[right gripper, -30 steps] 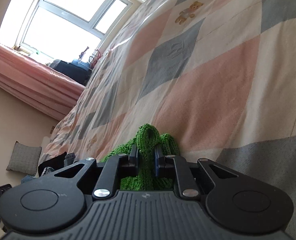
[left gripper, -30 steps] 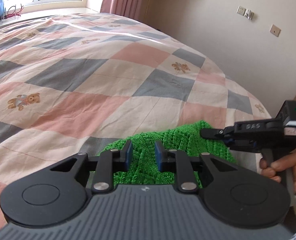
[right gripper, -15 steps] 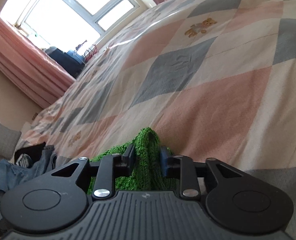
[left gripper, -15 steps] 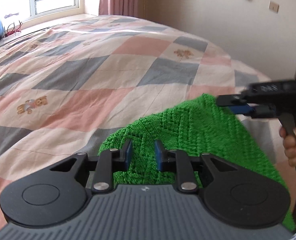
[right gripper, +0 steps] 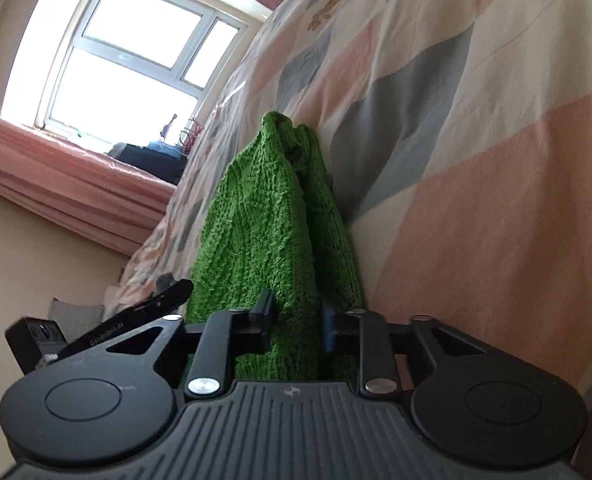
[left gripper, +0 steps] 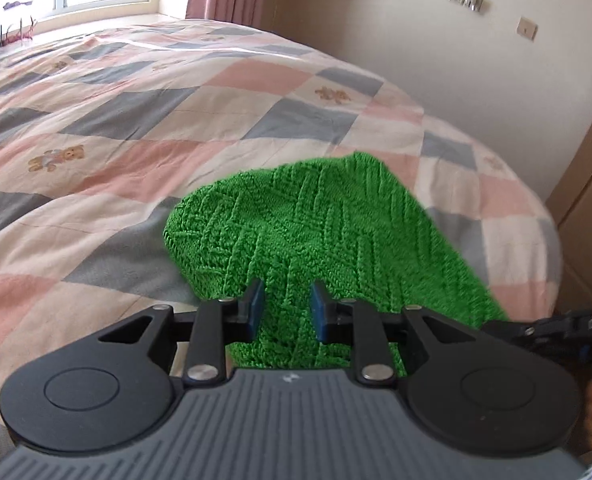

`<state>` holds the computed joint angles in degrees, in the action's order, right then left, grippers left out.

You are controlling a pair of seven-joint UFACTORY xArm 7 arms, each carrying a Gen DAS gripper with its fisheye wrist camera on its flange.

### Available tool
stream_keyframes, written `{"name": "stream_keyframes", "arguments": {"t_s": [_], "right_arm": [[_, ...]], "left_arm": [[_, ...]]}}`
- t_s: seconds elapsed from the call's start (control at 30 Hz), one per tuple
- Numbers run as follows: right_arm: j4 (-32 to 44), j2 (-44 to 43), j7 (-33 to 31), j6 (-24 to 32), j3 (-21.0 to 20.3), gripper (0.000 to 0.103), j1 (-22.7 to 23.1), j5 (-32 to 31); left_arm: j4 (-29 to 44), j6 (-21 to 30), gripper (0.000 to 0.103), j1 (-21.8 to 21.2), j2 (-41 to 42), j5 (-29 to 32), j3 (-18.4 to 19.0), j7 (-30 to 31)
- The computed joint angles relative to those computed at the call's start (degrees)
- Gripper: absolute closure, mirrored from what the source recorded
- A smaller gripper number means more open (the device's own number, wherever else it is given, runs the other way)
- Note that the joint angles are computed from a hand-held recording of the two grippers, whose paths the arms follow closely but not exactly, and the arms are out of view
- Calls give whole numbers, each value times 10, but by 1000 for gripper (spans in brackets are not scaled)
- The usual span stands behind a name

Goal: Fold clothes

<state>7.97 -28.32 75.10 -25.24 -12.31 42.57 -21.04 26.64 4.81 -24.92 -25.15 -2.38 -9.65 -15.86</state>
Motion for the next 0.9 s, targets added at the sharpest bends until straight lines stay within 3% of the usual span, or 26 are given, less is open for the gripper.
{"name": "stream_keyframes", "arguments": {"t_s": [0.13, 0.27, 0.37, 0.43, 0.53, 0.6, 0.63, 0.67, 0.77, 0.8, 0.9], "right_arm": [[-9, -92, -22, 90, 19, 96, -15, 13], [-13, -118, -55, 156, 23, 97, -16, 48], [4, -63, -43, 172, 137, 97, -90, 60], [7, -60, -31, 177, 184, 96, -114, 84], [38, -99, -61, 282, 260, 91, -147, 77], [48, -149, -57, 334, 330, 70, -182, 68], [52, -181, -47, 354, 377, 64, -210, 59], [57, -212, -40, 373, 416, 64, -231, 50], [69, -250, -42, 342, 494, 64, -276, 10], [71, -250, -52, 318, 512, 66, -286, -1], [98, -194, -90, 317, 561, 68, -314, -22]], "left_arm": [[3, 11, 82, -6, -6, 5, -7, 5], [13, 24, 82, 89, 7, 86, -109, -49], [9, 40, 82, 108, -11, 130, -135, -75], [-8, 38, 82, 65, -42, 114, -95, -69], [-46, 12, 83, 11, -91, 79, -48, -61], [-69, 0, 86, -13, -117, 62, -37, -62], [-80, -4, 87, -18, -128, 57, -41, -66], [-91, -7, 87, -23, -136, 52, -46, -71], [-124, -33, 90, -59, -148, 37, -41, -83], [-129, -36, 90, -50, -147, 41, -60, -91], [-134, -41, 89, 16, -134, 75, -150, -121]]}}
